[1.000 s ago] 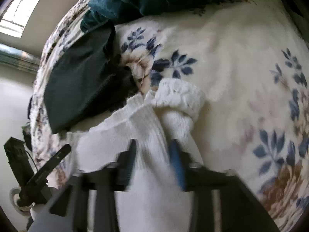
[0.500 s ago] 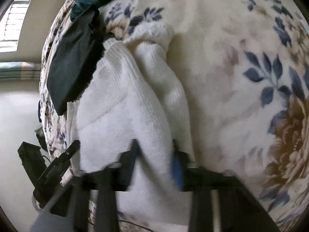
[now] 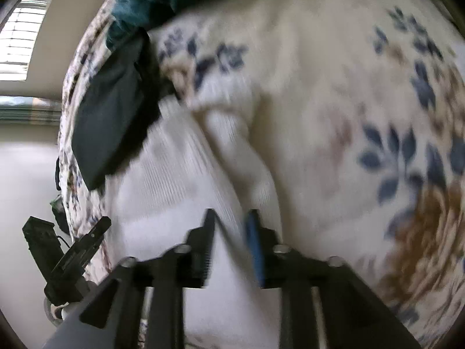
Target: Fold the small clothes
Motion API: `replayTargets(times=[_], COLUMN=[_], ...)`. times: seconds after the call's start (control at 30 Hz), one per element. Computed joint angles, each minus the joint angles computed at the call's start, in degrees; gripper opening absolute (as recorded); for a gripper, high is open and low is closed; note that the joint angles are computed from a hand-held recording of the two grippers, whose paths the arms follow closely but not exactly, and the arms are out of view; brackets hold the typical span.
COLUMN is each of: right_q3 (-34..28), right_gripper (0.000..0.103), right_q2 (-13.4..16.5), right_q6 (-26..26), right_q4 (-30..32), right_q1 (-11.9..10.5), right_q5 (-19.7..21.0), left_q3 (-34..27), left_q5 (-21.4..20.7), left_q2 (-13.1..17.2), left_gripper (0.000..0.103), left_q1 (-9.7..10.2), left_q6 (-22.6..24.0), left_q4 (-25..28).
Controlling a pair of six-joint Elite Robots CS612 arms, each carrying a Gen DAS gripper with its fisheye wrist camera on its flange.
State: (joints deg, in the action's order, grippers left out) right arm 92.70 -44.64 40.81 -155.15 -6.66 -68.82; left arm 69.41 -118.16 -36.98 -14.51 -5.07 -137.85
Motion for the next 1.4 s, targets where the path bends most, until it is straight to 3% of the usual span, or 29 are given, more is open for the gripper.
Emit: replayTargets(times=[0.17, 0.2, 0.23, 0.27, 0.33, 0.4, 0.5, 0.6, 0.67, 0.73, 0.77, 0.9, 1.0, 1.07, 1.13, 1.27, 1.33, 1.4], right_q3=[-5.56, -6.79, -7.19, -7.96, -8.21, -8.11, -7.33, -7.15, -6.42, -4.22, -2.97, 2.62, 6.54, 8.25, 8.88, 9.73, 9.04, 8.79], right_gripper=[0.031, 0.030, 0.016, 0.008, 0.007, 0.007, 0.006, 0.007, 0.018, 0.042, 0.046, 0.047, 0.047, 0.019, 0.008, 0.007, 0.007, 0.010], right_q2=[3.41, 3.98, 4.17, 4.28, 4.02, 3.84, 3.87, 4.08, 3.51, 2.61, 2.10, -0.45, -1.17, -1.42, -1.82, -2.70, -2.23, -2.07], right_q6=[-2.80, -3.92, -4.62, -5.83, -6.78, -5.61, -5.08, -4.99, -4.34, -4.08, -4.08, -6.36, -4.91, -4.28, -3.94, -0.39, -2.01, -3.66], right_q4=[-0.10, 0.74, 0.68, 0.69, 0.76, 0.55, 1.27, 0.89, 1.53, 0.01, -1.06, 0.29, -0.39, -2.97, -4.82, -7.32, -6.07, -5.52], right_q1=[-0.25, -0.23, -0.12, 0.38, 0.68, 0.78, 0.49, 0.07, -0.60, -1.30, -1.54, -2.20, -2.56, -1.91, -1.14, -0.49, -0.28, -0.38], right_q5=[-0.49, -0.76, -1.17, -3.65, -6.27, -8.74, -8.59, -5.32, -2.58, 0.96, 2.16, 7.56, 14.10, 13.50, 9.94, 4.43, 5.28, 6.79], left_q3=[-4.91, -4.89, -4.93, -5.01, -4.68, -5.76, -6.73, -6.73, -7.00, -5.53, -3.65, 2.76, 6.99, 9.53, 10.75, 9.98, 10.03, 9.97], left_q5=[2.93, 3.70, 3.38, 3.33, 4.05, 4.13, 4.96, 2.21, -1.53, -4.67, -5.88, -8.02, -10.05, -5.99, -3.26, -0.80, -1.38, -3.70], left_q2=[3.25, 3.40, 3.46, 3.50, 3.19, 3.92, 4.85, 4.70, 4.50, 3.51, 2.48, -1.31, -3.15, -4.54, -4.91, -4.04, -4.33, -4.73], left_gripper=[0.034, 0.015, 0.008, 0.008, 0.008, 0.008, 0.007, 0.011, 0.013, 0.024, 0.024, 0.024, 0.022, 0.014, 0.010, 0.010, 0.010, 0.011], left_q1=[-1.46, -1.71, -1.78, -1.86, -1.64, -1.18, -1.00, -0.58, 0.33, 1.35, 1.90, 2.47, 2.51, 1.96, 1.56, 1.99, 2.03, 2.39], left_q6=[3.88, 4.27, 4.83, 5.21, 4.33, 2.85, 2.83, 3.66, 2.59, 1.06, 0.33, 0.91, 0.11, 2.11, 2.39, 1.16, 3.78, 2.76], left_q4=[2.76, 1.37, 0.62, -0.15, -2.03, -0.34, 2.54, 3.30, 4.74, 4.45, 3.72, 5.35, 3.96, 0.18, -1.93, -2.19, -0.90, 0.33])
